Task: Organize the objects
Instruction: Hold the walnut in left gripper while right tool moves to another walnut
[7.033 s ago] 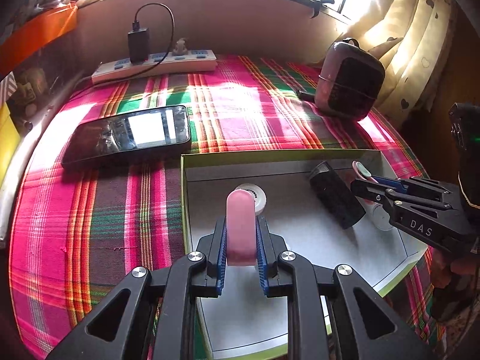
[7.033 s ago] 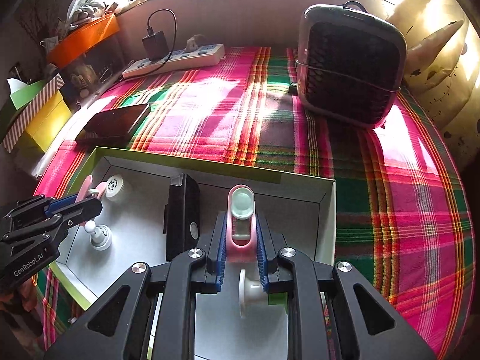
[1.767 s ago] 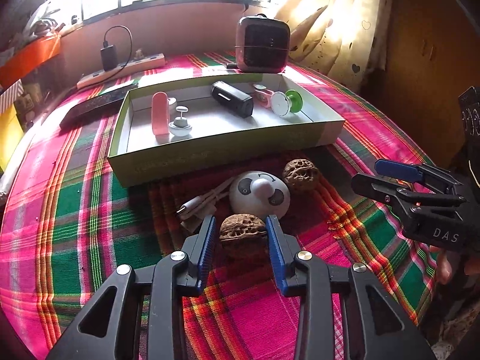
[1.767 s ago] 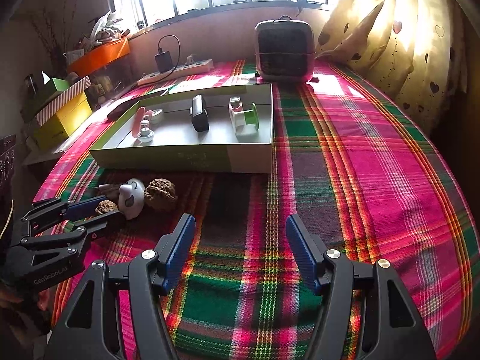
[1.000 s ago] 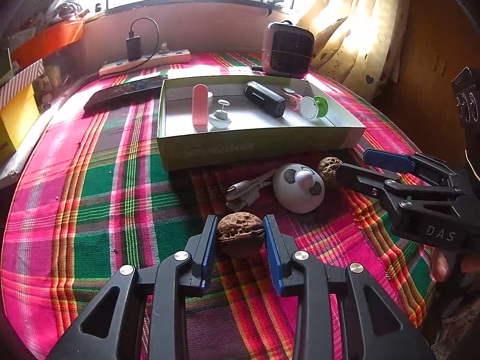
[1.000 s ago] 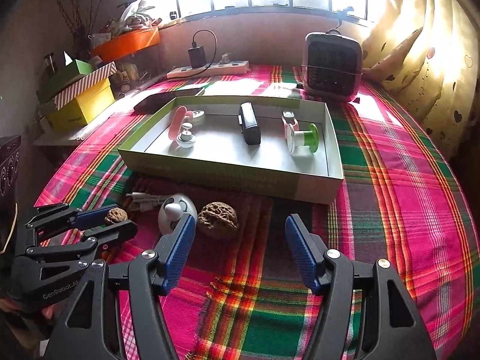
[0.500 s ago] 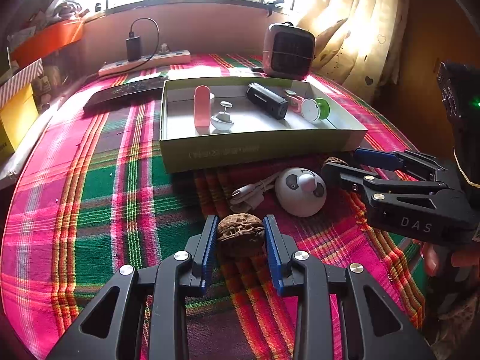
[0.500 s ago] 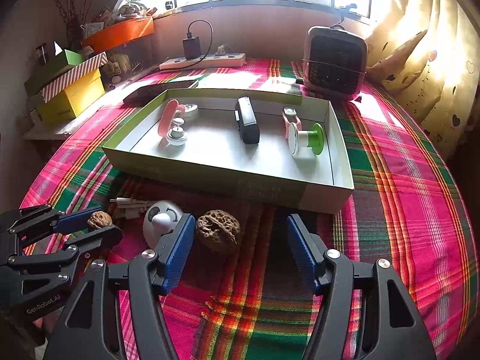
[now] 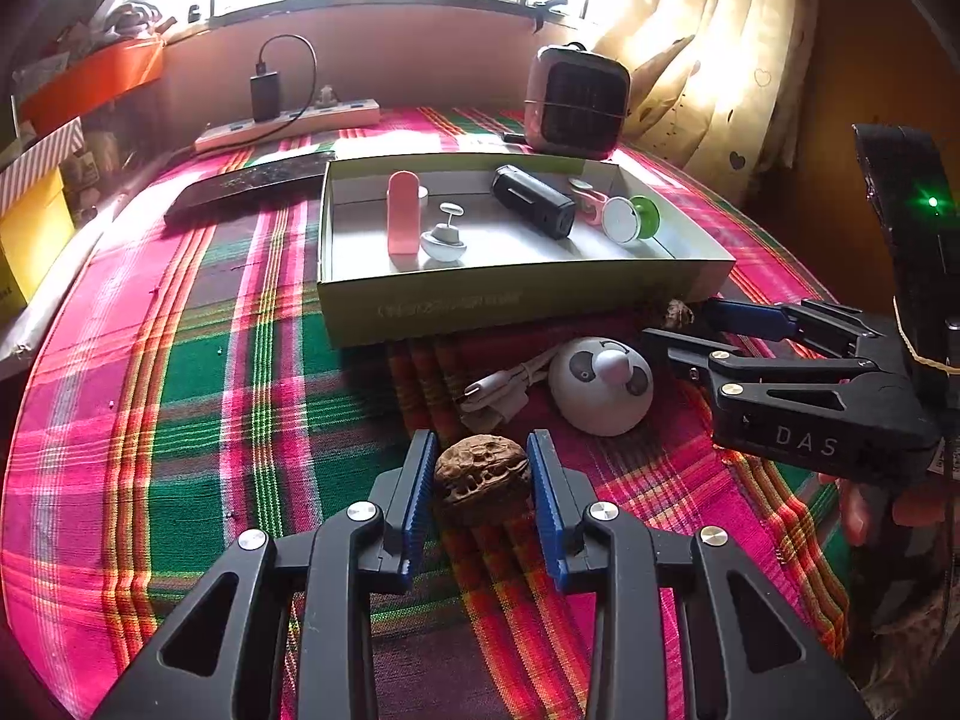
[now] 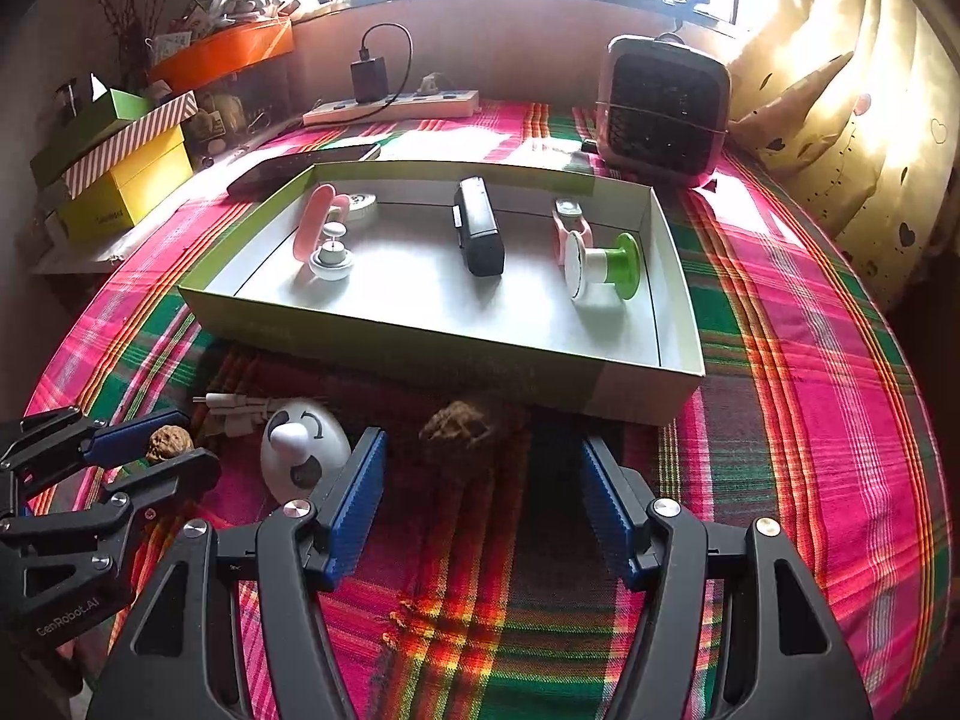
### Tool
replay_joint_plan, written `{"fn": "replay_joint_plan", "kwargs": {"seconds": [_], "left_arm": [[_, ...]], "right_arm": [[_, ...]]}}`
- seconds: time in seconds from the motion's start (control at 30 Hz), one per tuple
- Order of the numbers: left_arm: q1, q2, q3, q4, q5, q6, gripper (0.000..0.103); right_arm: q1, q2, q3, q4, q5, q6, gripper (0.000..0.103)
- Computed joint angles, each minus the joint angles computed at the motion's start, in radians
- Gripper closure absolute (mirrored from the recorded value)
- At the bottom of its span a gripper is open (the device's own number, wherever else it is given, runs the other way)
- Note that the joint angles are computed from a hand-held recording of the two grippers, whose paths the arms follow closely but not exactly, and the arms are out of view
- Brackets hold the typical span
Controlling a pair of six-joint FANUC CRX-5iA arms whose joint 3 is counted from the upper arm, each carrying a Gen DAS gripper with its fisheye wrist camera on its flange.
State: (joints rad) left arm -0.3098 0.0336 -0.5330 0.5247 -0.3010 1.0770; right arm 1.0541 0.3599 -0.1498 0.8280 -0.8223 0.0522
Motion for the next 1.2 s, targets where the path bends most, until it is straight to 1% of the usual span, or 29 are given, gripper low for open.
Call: {"fn": "replay_joint_plan", "kwargs": {"seconds": [0.13, 0.2, 0.37, 0.8, 0.9, 0.97, 1.1, 1.2], "left_arm": [[0.0, 0.001, 0.001, 0.001, 0.0, -0.002, 0.073], [0.0, 0.002, 0.001, 0.003, 0.0, -0.002, 0.072], [-0.001, 0.004, 0.004, 0.001, -0.001, 0.001, 0.07], [-0.003, 0.005, 0.005, 0.004, -0.002, 0.009, 0.069], [-0.002, 0.007, 0.01, -0.01, -0.004, 0.02, 0.069], [-0.003, 0.01, 0.016, -0.024, -0.006, 0.033, 0.07], [-0.004, 0.009, 0.013, -0.017, -0.004, 0.03, 0.07], [0.0, 0.007, 0.012, -0.018, -0.005, 0.036, 0.073]], "right_arm": [[-0.009, 0.008, 0.018, -0.044, 0.007, 0.009, 0.04], [-0.008, 0.015, 0.03, -0.05, -0.008, 0.015, 0.04], [-0.009, 0.032, 0.055, -0.06, -0.039, 0.034, 0.04], [-0.012, 0.027, 0.049, -0.057, -0.042, 0.03, 0.04], [-0.012, 0.025, 0.044, -0.052, -0.041, 0.023, 0.046], [-0.011, 0.021, 0.039, -0.046, -0.039, 0.018, 0.053], [-0.013, 0.016, 0.031, -0.041, -0.027, 0.018, 0.058], [-0.013, 0.013, 0.025, -0.037, -0.013, 0.023, 0.064]]}}
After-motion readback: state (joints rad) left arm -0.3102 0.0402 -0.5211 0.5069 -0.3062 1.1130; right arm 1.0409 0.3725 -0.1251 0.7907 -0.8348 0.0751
